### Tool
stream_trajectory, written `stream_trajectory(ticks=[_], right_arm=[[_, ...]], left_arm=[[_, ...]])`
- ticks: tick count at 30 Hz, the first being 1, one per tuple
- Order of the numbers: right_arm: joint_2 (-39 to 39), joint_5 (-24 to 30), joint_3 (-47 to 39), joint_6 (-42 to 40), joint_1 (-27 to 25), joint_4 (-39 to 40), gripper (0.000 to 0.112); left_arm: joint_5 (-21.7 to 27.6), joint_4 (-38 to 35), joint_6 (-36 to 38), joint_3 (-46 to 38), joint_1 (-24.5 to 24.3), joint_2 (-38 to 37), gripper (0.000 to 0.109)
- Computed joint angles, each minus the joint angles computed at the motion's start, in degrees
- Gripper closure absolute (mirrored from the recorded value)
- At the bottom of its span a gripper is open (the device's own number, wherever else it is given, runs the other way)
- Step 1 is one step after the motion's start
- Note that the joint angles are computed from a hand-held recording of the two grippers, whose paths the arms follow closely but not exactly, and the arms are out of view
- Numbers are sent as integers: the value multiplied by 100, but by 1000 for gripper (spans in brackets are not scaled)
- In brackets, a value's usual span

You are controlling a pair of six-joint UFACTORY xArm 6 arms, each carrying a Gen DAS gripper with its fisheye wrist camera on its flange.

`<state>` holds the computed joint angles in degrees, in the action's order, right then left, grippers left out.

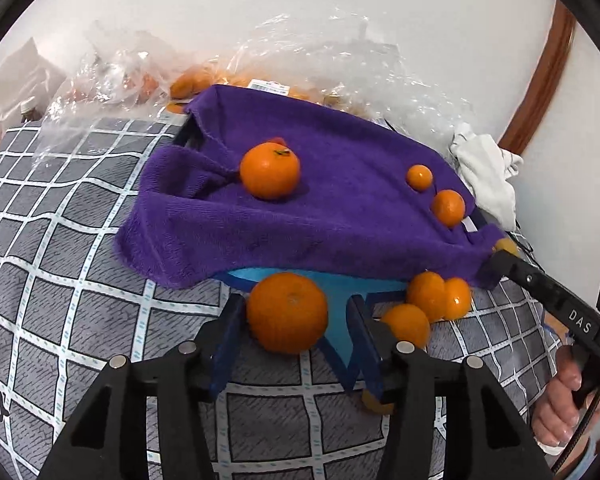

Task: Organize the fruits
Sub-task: 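Lift the yellow-green fruit toward the towel while the left tool grasps a tangerine, then lower the yellow-green fruit onto the towel while the left tool places its tangerine there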

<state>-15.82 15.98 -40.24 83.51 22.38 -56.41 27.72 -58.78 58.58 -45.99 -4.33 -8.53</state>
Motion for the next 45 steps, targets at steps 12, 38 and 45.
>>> stream_trajectory(ticks=[12,38,45], right_arm=[[-340,86,58,968,20,-1158,85],[888,61,-889,-1282,-126,1207,85],[892,95,-765,-1562,-175,1578,85]], left_arm=[[186,-1514,1276,133,193,-342,71],[415,-1837,748,-210,719,-105,71],[293,-1778,870,-101,590,-208,71]])
